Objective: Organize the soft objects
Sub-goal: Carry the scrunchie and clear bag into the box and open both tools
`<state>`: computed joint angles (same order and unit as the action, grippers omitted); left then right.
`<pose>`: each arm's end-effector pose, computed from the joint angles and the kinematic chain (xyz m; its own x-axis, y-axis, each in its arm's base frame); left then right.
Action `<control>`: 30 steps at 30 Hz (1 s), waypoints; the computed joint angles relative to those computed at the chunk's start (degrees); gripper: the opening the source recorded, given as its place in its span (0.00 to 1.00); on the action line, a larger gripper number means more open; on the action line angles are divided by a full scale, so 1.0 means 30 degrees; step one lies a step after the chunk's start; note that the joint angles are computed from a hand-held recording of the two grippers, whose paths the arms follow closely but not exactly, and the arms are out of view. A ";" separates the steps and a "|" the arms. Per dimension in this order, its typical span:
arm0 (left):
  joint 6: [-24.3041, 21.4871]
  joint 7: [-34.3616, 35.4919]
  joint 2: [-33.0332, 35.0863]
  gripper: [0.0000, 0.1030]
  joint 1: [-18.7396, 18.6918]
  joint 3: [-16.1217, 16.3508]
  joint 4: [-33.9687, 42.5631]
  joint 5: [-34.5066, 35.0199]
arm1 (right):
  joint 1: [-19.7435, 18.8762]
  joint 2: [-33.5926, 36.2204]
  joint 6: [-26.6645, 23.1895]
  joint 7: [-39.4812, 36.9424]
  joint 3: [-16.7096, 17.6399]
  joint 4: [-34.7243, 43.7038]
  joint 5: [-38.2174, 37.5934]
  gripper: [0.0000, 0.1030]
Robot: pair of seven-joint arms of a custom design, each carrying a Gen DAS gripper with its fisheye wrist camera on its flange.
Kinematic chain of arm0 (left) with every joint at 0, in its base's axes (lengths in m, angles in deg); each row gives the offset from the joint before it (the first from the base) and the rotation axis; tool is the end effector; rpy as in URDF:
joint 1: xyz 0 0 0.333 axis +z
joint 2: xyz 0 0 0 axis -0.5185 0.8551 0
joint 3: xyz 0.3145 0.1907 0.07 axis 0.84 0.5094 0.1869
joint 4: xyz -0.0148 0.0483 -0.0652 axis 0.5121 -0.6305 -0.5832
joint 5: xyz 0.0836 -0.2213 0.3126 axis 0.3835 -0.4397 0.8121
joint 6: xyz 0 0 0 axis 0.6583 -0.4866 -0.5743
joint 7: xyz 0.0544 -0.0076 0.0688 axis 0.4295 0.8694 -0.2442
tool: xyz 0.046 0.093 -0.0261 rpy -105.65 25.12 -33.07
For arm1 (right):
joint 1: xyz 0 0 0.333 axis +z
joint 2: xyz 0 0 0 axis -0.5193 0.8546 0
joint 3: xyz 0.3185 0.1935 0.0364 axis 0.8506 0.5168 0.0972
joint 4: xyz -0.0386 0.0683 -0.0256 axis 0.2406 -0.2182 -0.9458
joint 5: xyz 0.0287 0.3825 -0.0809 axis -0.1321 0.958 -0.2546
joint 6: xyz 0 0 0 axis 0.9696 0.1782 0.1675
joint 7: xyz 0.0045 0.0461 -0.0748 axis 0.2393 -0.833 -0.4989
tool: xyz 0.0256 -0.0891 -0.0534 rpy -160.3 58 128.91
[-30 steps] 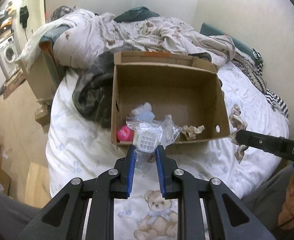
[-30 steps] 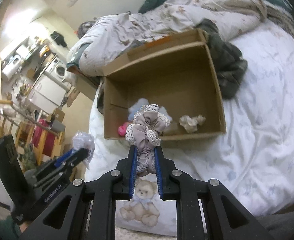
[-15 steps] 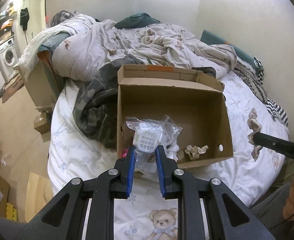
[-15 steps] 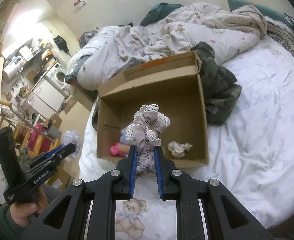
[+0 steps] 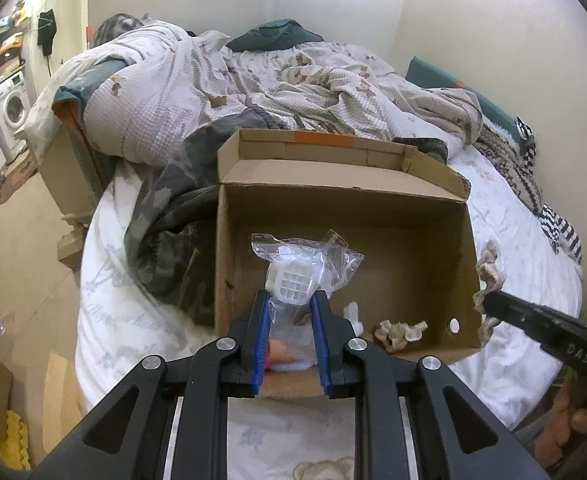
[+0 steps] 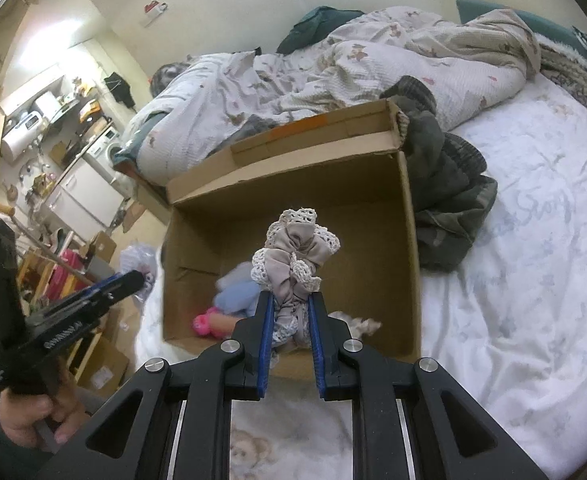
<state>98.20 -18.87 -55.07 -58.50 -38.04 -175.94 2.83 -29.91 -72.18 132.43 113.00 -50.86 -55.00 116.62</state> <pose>0.6303 -0.3597 0.4626 -0.2469 -0.9609 0.1249 -0.7711 0.1167 -0.6260 0.5862 0.1839 0.4377 0.0002 -0.9157 -0.4019 -0.8000 0.2410 -0.5494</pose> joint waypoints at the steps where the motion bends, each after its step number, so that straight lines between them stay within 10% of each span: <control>1: 0.0154 0.0198 0.0135 0.18 0.0123 -0.0148 0.0034 -0.0106 | 0.0023 0.0175 -0.0062 0.0425 -0.0089 0.0010 -0.0028 0.19; 6: 0.0099 0.0801 0.1115 0.18 0.0061 -0.0049 0.0776 -0.0508 | 0.1274 0.0801 -0.0913 0.2188 -0.1675 0.0485 -0.1381 0.18; 30: -0.2061 0.3446 0.2677 0.18 0.0716 -0.1376 0.2671 -0.3816 | 0.0570 0.2432 -0.3417 0.2473 -0.1161 0.2122 -0.1901 0.19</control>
